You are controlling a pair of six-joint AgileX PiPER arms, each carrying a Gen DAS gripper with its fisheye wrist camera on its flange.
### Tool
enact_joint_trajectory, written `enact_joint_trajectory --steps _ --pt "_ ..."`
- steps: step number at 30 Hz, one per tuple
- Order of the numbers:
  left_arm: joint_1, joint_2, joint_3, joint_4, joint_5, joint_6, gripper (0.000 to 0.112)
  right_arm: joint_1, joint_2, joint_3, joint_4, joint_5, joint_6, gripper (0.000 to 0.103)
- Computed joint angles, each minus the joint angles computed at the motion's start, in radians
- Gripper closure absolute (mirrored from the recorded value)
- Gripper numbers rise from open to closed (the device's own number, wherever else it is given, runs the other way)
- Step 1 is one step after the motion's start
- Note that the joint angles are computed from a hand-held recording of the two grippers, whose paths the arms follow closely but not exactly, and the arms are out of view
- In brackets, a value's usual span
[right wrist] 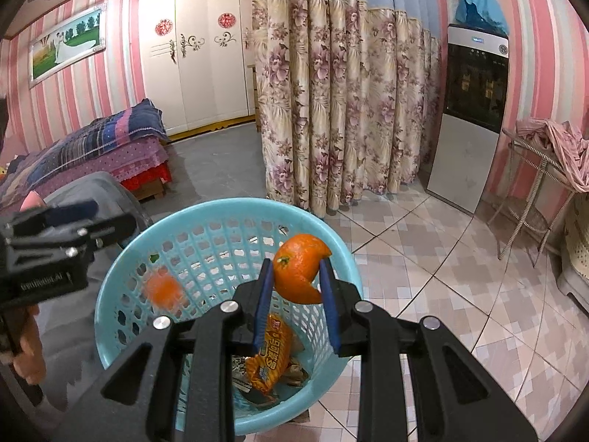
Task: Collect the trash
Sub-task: 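Carry the cap and peel over the blue basket and open both tools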
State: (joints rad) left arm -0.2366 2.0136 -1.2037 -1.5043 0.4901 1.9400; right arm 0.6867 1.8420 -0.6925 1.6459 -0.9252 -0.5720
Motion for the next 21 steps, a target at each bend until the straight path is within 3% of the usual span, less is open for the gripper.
enact_joint_trajectory --steps 5,17,19,20,21 --pt "0.04 -0.008 0.003 -0.013 0.012 -0.004 0.026 0.002 0.015 -0.01 -0.003 0.004 0.013 0.077" --pt "0.171 -0.014 0.019 -0.012 0.045 0.018 0.022 0.004 0.091 -0.149 0.041 -0.007 -0.091 0.076" --pt "0.198 -0.02 0.021 -0.01 0.053 0.023 0.021 0.014 0.108 -0.18 0.058 -0.036 -0.115 0.061" --pt "0.212 -0.022 0.02 -0.004 0.061 0.018 0.021 0.026 0.123 -0.207 0.078 -0.071 -0.133 0.038" --pt "0.224 -0.026 0.02 0.001 0.067 0.013 0.02 0.039 0.137 -0.227 0.094 -0.105 -0.143 0.027"
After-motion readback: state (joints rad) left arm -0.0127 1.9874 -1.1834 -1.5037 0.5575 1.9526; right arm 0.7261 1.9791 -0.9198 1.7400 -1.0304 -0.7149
